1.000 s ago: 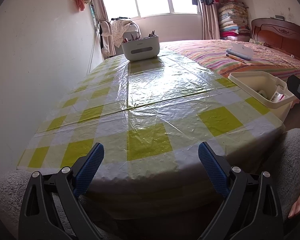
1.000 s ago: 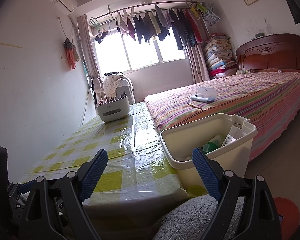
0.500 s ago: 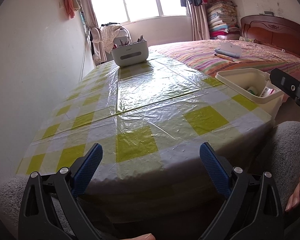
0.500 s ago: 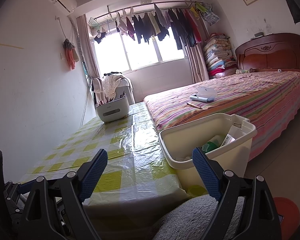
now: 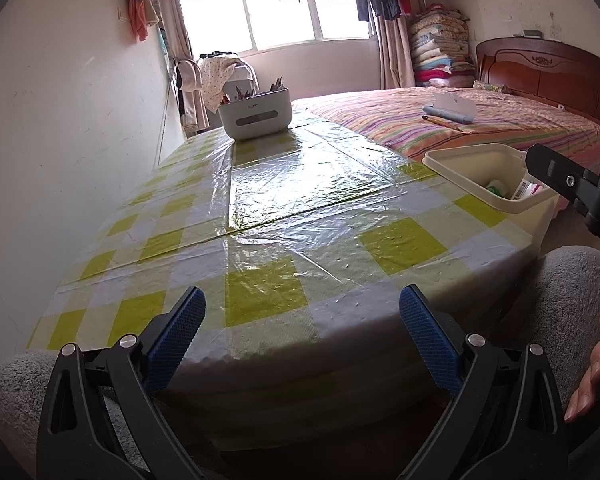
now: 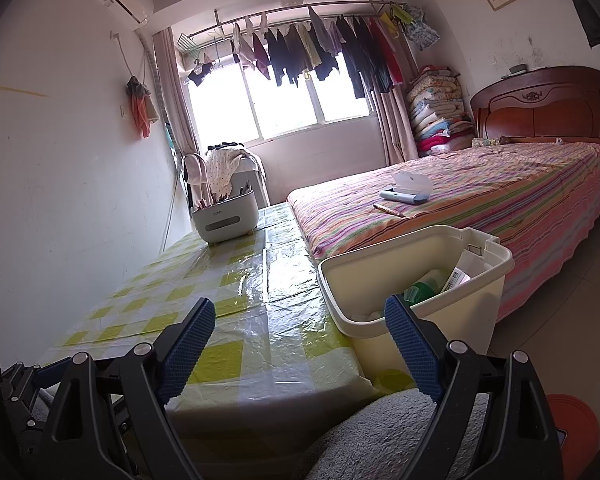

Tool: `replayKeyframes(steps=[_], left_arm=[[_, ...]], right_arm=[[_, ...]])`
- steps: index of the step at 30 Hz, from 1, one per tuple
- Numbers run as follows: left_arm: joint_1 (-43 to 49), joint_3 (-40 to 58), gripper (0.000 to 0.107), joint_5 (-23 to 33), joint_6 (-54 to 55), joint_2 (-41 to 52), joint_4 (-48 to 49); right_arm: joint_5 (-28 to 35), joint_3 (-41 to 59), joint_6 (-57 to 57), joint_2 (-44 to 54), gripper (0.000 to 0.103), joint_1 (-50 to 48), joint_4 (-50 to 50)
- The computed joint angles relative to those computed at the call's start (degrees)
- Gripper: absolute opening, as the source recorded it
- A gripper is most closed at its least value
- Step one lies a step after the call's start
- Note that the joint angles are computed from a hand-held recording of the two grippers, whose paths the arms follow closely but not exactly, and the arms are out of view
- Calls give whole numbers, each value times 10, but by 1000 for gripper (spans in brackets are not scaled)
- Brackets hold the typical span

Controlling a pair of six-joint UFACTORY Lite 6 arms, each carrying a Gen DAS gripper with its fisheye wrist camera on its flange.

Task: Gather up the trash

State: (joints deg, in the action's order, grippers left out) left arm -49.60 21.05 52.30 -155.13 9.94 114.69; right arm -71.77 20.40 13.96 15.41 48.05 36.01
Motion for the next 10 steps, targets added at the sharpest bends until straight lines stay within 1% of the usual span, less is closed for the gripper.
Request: replayKeyframes(steps=[4, 10], left_arm=[[9, 7, 96, -12, 7, 2, -2], [-6, 13, 96, 4, 18, 14, -15]], right_arm=[[0, 0, 0, 0, 84, 0, 0], [0, 0, 0, 0, 84, 0, 0]])
